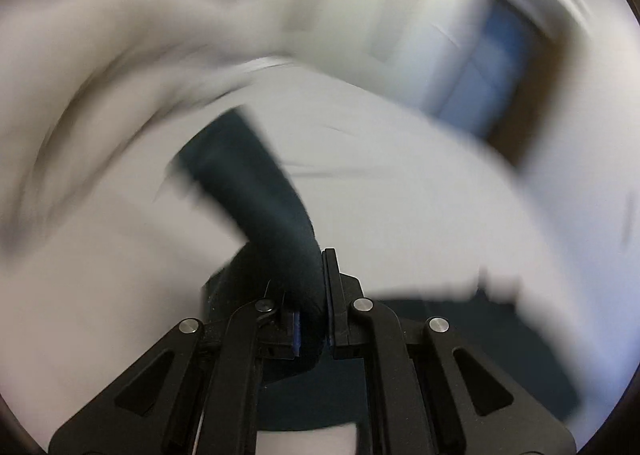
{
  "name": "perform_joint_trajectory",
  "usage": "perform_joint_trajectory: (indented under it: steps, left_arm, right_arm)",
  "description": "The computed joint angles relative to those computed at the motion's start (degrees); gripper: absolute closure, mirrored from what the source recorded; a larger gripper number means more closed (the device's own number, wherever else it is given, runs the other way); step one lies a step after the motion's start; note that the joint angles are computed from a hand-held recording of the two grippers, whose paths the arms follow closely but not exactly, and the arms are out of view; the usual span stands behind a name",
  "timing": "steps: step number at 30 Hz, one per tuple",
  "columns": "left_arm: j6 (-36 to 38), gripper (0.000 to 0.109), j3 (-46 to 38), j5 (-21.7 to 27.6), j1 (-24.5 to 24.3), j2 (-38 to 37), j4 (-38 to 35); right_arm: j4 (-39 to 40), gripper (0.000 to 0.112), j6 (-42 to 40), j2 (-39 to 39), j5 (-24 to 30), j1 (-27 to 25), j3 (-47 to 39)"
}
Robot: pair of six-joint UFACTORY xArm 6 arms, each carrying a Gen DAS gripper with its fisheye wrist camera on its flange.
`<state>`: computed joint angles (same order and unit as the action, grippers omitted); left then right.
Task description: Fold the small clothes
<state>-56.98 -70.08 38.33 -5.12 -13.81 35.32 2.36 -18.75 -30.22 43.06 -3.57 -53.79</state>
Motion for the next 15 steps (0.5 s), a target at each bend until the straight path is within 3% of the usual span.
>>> perform_joint_trajectory:
  steps: [3, 7, 9, 12, 15]
  left_arm:
    - [8.0, 0.101, -9.2, 8.0, -12.0, 11.0, 12.3]
    - [10.2, 0.101, -6.0, 12.4, -21.0, 14.6, 20.3]
    - [8.9, 0.101, -3.6, 13.3, -22.6, 14.2, 21.8]
    - [5.4, 0.101, -1.8, 11.7, -21.1, 12.4, 22.8]
    - [2.2, 0.101, -0.1, 11.2, -21.4, 10.7, 23.1]
  right_arm:
    - [9.0, 0.015, -3.6, 5.1, 3.7, -2.2, -6.0]
    - [19.2, 0.017, -6.8, 13.7, 10.7, -4.4, -15.6]
    - [23.1, 0.024, -7.9, 18.9, 14.5, -4.4, -21.0]
    - [27.2, 0.035, -7.4, 26.0, 19.3, -3.2, -27.8]
    - [32.2, 0.036, -4.0, 34.2, 27.5, -2.0, -35.4]
